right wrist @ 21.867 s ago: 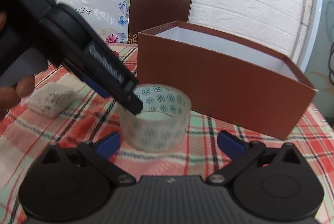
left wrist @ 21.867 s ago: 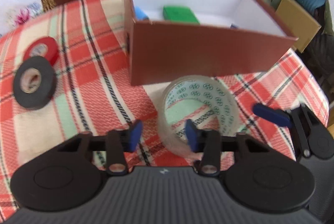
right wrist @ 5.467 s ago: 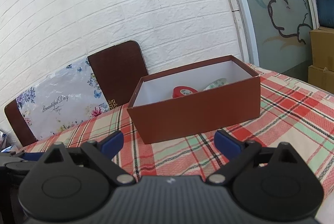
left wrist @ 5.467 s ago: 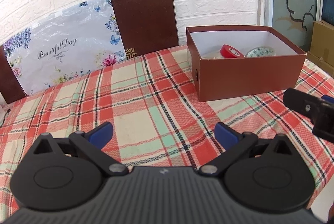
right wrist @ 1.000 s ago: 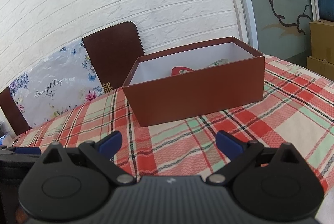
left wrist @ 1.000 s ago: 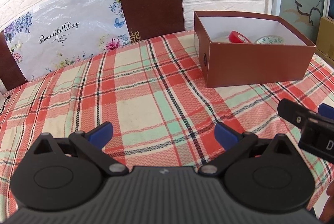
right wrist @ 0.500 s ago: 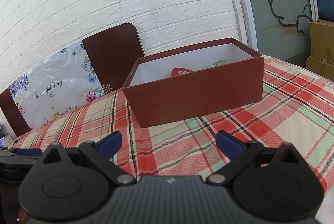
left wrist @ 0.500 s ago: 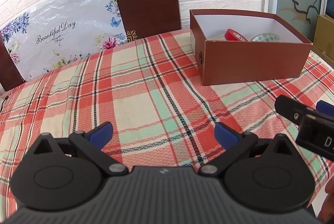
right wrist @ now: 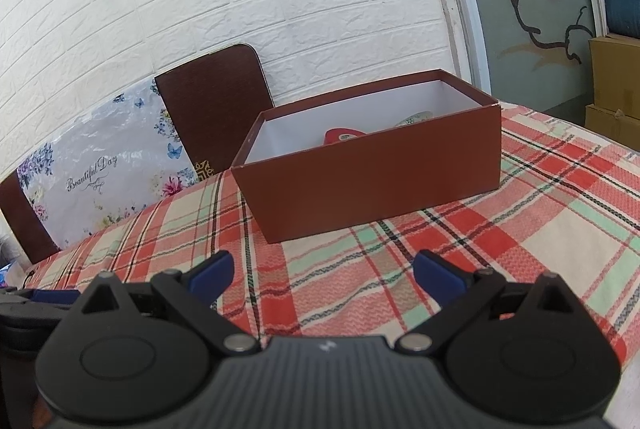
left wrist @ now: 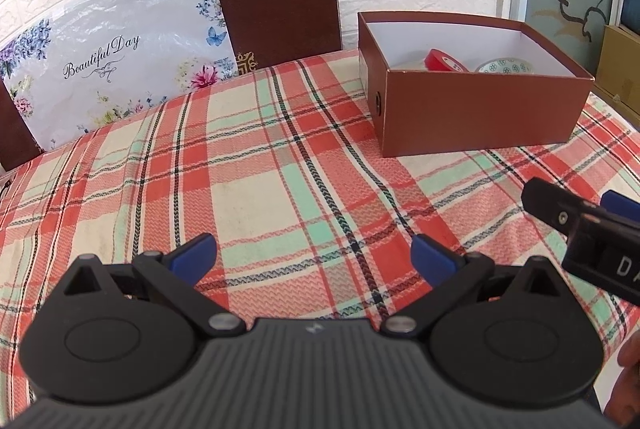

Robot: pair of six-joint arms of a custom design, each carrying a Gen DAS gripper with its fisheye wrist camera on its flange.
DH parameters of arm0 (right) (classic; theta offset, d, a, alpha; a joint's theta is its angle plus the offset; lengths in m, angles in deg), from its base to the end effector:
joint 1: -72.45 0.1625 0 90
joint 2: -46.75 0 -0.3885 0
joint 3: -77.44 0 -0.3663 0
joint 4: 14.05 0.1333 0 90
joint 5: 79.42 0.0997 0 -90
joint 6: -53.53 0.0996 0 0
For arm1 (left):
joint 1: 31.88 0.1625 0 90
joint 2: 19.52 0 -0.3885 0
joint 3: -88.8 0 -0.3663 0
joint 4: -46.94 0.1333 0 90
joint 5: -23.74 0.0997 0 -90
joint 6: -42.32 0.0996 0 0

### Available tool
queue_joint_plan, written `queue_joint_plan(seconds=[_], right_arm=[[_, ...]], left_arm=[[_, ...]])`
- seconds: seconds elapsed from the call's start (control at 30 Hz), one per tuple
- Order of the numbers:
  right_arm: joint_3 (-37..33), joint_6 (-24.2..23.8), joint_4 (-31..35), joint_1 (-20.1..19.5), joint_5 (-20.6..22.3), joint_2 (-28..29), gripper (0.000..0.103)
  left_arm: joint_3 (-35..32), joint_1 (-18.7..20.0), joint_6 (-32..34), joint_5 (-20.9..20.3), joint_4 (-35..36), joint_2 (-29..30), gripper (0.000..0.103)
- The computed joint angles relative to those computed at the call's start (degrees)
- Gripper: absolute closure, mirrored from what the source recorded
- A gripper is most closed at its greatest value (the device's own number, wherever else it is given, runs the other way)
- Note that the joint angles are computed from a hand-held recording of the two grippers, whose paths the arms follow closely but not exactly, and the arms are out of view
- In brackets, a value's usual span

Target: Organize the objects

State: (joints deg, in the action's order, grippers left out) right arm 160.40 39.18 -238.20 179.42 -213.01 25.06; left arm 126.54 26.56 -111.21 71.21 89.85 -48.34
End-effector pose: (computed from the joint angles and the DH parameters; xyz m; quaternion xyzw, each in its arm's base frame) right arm 0.2473 -0.5888 0.0589 -0.0107 -0.7788 0.5582 0.2860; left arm -0.1793 -0.6752 0.1737 0.3235 0.8277 -0.3196 0.3289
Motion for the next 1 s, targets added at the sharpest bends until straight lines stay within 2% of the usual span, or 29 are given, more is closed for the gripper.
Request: queue_joint_plan(seconds=[1.0], right_arm=[[0.0,0.0,0.0,0.0,0.0,0.0,0.003]], left_arm=[[-1.1,0.0,-1.1,0.3,2.2,0.7,0.000]])
